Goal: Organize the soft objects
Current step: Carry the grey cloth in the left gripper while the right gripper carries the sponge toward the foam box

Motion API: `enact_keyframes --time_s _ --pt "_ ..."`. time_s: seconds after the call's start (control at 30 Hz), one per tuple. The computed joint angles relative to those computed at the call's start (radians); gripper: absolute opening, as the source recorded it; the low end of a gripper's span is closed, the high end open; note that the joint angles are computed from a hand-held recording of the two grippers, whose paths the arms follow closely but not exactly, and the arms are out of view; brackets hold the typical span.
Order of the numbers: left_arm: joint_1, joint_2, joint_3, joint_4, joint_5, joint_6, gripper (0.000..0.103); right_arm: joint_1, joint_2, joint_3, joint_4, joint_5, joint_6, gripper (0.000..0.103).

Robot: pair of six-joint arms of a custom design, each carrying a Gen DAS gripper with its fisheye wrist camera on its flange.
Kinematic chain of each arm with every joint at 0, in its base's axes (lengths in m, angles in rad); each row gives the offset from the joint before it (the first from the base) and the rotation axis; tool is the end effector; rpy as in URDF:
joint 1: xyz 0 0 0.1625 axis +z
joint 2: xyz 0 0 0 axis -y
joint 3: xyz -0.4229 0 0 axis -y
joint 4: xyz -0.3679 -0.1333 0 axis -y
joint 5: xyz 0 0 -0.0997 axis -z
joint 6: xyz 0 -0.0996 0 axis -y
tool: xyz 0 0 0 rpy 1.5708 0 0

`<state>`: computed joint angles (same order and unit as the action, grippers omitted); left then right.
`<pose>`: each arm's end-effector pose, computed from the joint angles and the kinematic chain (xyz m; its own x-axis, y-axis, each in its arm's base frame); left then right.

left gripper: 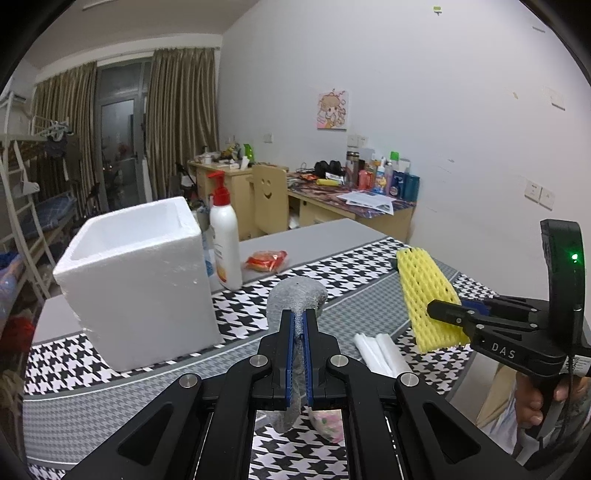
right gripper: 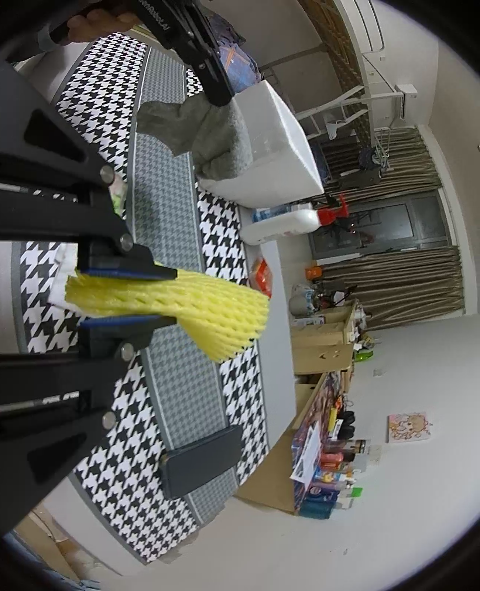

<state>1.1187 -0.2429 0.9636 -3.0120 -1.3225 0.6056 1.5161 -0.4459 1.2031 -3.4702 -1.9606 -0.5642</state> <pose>-0.2187 -0.8115 0.0147 -0.5882 0.6130 -0.5274 0.8066 0.3977 -0.4373 0.0530 -0.7782 0.1446 -0.7766 0.1125 0.6198 -0.4646 0.5622 -0.6841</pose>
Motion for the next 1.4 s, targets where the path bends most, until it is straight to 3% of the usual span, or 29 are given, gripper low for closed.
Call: enact_keyframes --time_s 1.4 --pt "-0.006 0.048 -0.202 -0.016 0.055 0.006 0.005 0.074 0.112 -0.257 0.132 0.120 -0.159 0.020"
